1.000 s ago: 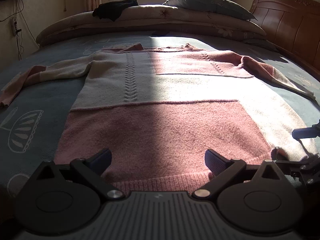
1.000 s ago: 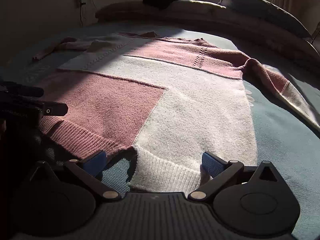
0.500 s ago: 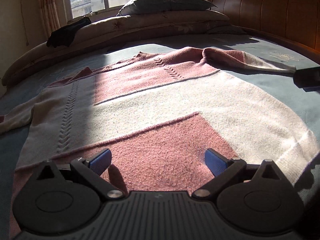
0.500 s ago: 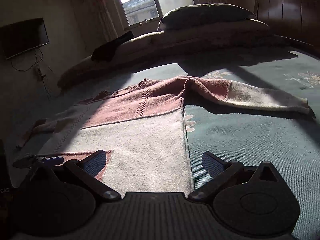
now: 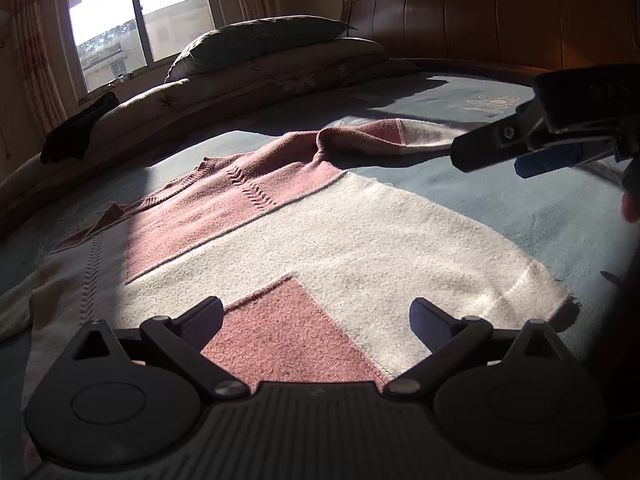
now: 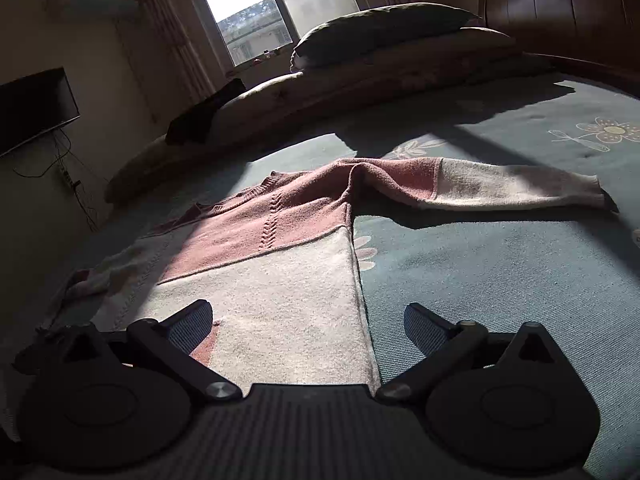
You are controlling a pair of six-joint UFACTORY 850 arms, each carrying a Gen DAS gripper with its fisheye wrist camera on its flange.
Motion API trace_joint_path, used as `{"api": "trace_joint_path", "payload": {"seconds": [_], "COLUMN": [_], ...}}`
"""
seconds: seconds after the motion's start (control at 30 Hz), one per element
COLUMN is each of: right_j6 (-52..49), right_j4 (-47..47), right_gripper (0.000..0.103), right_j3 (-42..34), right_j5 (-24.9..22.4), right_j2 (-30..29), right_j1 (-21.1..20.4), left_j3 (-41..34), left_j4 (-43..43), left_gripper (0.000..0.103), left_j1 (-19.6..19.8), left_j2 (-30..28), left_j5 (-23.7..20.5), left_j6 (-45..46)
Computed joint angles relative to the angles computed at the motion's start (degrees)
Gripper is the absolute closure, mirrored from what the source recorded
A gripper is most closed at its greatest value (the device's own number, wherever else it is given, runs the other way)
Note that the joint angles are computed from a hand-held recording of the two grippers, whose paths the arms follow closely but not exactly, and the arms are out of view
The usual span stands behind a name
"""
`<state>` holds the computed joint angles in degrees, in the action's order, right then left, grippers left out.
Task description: Fold clothes
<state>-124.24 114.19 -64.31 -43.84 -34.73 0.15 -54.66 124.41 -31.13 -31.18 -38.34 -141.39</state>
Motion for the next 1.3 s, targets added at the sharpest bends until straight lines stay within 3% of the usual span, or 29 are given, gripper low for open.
{"api": "trace_joint_path", "payload": {"seconds": [0.1, 0.2, 0.27, 0.4, 0.63, 0.83, 0.93, 1.07, 1.2, 1.3], "right_j6": [-0.81, 1.16, 2.51, 1.57, 2.54, 5.55, 8.7, 8.78, 9.99, 9.65], "right_j4": [2.56, 2.43, 1.83, 3.43, 4.44, 3.65, 1.55, 2.11, 1.13, 1.32], "right_gripper": [0.0, 0.0, 0.0, 0.0, 0.0, 0.0, 0.0, 0.0, 0.0, 0.0], "right_j3": [0.42, 0.23, 0.13, 0.73, 0.42, -0.22, -1.0, -0.87, -1.29, -1.4], "right_j5": [-0.21, -1.66, -2.34, -3.4, -3.32, -5.34, -5.92, -5.42, -5.18, -4.46], "right_j2": [0.36, 0.32, 0.36, 0.75, 0.61, 0.14, -0.43, -0.38, -0.72, -0.79], "right_j1": [-0.48, -1.39, -1.88, -2.3, -2.87, -4.18, -4.61, -4.64, -4.55, -4.33], "left_j3": [-1.06, 1.07, 1.52, -0.49, -9.47, -7.99, -7.53, -7.9, -11.06, -12.02], "left_j4": [0.14, 3.24, 5.01, 2.5, 2.37, 13.12, 15.28, 15.78, 11.17, 13.86], "left_gripper": [0.004, 0.004, 0.004, 0.004, 0.004, 0.004, 0.004, 0.004, 0.004, 0.004], "left_j1": [-0.14, -0.6, -0.52, -1.57, 0.8, 0.65, -0.5, 0.46, 1.4, 0.78], "left_j2": [-1.63, -0.45, 0.75, -0.08, -6.38, -6.07, -5.72, -5.38, -7.65, -8.96], "left_j5": [2.74, 3.93, 6.5, 2.28, 5.19, 10.04, 8.28, 6.49, 9.61, 10.19], "left_j6": [-0.89, -6.95, -6.17, 2.21, 1.6, -13.78, -10.26, -14.59, -12.53, -14.72]}}
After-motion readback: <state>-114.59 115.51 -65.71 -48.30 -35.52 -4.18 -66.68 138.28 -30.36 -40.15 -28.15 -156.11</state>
